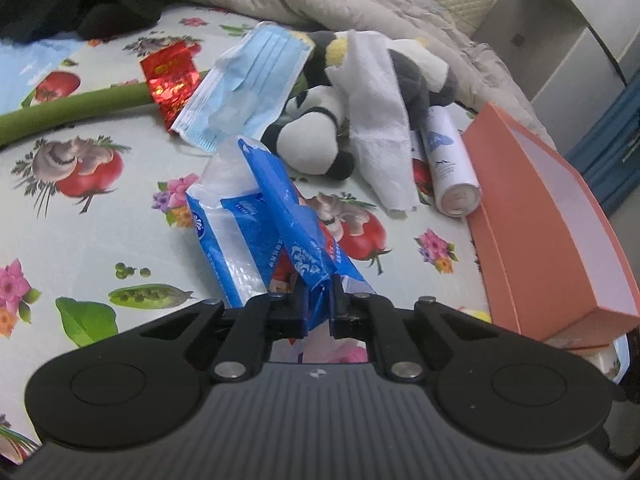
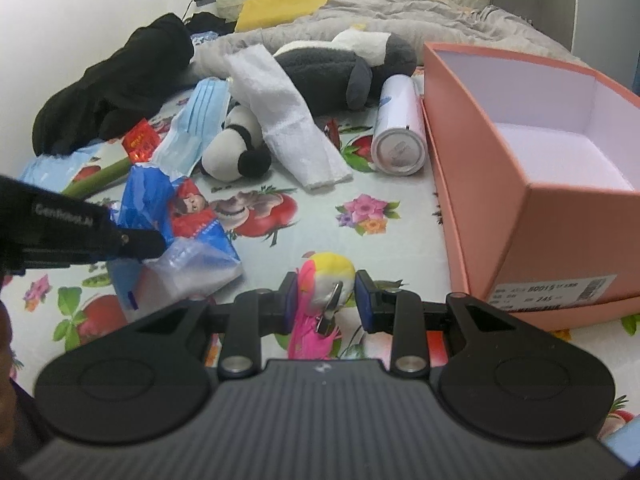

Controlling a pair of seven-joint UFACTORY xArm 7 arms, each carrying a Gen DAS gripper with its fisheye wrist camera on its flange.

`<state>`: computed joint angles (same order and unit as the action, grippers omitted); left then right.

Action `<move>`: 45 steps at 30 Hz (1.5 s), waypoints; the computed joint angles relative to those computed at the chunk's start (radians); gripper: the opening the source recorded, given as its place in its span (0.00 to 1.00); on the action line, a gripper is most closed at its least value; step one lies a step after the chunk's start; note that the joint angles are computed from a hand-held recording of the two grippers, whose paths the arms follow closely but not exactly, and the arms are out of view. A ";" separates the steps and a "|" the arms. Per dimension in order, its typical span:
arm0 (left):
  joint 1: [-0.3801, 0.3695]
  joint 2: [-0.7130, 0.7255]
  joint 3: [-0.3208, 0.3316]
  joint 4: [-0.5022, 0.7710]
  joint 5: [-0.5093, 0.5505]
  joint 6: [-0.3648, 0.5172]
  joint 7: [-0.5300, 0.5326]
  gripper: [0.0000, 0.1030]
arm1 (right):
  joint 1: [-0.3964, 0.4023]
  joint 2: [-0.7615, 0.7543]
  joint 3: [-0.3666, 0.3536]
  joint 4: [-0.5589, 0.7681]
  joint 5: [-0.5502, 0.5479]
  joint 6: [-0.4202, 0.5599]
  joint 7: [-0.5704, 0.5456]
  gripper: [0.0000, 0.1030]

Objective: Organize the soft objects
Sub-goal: 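Lift the feathered ball with the right tool while the left tool lifts the tissue pack, then lower the ball into the pink box and open the right gripper while the left drops the tissue pack in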

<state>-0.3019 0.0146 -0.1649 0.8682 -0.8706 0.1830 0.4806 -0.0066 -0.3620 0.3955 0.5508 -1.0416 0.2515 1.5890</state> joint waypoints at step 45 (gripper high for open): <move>-0.157 0.230 -0.074 0.712 0.578 0.337 -0.433 0.10 | -0.220 -0.298 -0.219 0.038 0.670 0.037 -0.847 0.32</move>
<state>-0.4585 0.2443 -0.2391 1.5797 -0.2930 0.5204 0.0481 -0.2270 -0.6604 0.1767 0.5884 -0.3717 0.2885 0.7421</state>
